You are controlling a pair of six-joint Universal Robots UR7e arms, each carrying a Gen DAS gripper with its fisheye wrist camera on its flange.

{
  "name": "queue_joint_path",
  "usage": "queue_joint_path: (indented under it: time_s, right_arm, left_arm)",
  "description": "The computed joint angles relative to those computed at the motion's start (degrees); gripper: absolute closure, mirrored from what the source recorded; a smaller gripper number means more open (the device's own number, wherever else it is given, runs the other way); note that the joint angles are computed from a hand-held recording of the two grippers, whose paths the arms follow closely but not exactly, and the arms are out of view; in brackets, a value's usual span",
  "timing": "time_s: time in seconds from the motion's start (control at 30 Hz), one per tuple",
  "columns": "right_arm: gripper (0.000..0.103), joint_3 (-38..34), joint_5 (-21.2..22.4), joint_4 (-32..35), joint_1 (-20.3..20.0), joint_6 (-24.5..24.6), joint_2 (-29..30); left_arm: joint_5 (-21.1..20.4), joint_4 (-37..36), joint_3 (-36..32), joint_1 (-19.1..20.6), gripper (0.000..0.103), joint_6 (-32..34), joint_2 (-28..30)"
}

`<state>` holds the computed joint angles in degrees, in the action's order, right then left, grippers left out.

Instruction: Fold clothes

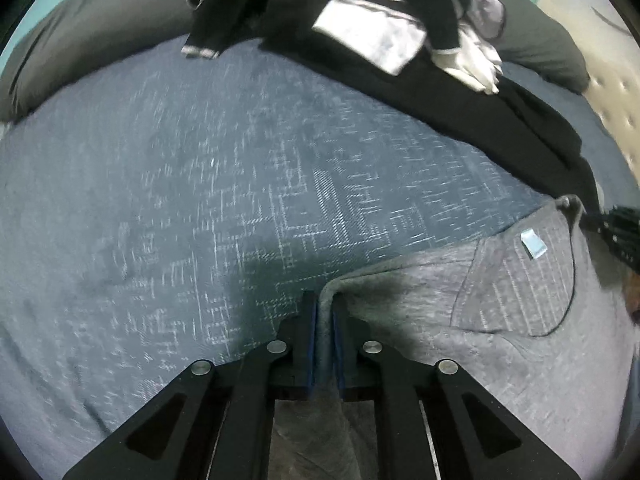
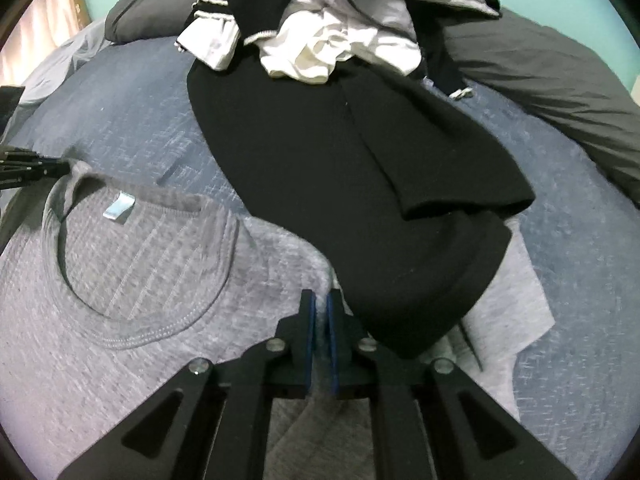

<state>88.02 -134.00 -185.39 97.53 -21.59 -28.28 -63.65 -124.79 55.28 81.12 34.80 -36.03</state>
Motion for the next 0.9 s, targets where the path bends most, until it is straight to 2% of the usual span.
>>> queue_joint_path:
  time_s: [0.03, 0.07, 0.1, 0.13, 0.23, 0.3, 0.37, 0.5, 0.6, 0.9]
  right_arm:
    - [0.089, 0.0, -0.3, -0.6, 0.2, 0.3, 0.0]
    - [0.077, -0.1, -0.8, -1.7, 0.5, 0.4, 0.2]
    - [0.072, -0.2, -1.5, -3.9, 1.1, 0.4, 0.4]
    - [0.070, -0.2, -1.9, -6.0, 1.6, 0.4, 0.6]
    - [0.069, 0.8, 1.1, -9.7, 3.1, 2.3, 0.0]
    - [0.069, 0.7, 4.8, -7.5, 3.9, 4.6, -0.4]
    - [0.069, -0.5, 9.9, -1.1, 4.1, 8.5, -0.5]
    - [0.069, -5.1, 18.2, 9.6, 4.1, 14.8, 1.8]
    - [0.069, -8.9, 22.2, 13.2, 4.1, 17.7, 4.9]
    - [0.069, -17.8, 26.5, 15.3, 3.1, 25.6, 11.8]
  left_arm:
    - [-0.7, 0.2, 0.0, 0.1, 0.089, -0.9, -0.3]
    - [-1.5, 0.3, -0.1, 0.3, 0.081, -1.9, -0.6]
    - [-2.2, 0.2, 0.1, 0.4, 0.078, -2.5, -1.1]
    - [-2.9, -0.2, 0.9, 0.4, 0.073, -2.5, -1.9]
    - [-3.7, -2.7, 4.3, 0.1, 0.065, -1.2, -4.9]
    - [-4.1, -4.3, 6.6, 0.0, 0.061, 0.0, -6.9]
    - [-4.5, -5.8, 8.8, -0.1, 0.055, 1.3, -8.9]
    - [-4.0, -6.4, 11.6, 0.0, 0.055, 4.0, -11.2]
    - [-3.9, -5.7, 12.6, 0.5, 0.055, 5.4, -12.2]
    - [-4.8, -3.7, 10.3, 2.6, 0.055, 5.6, -11.8]
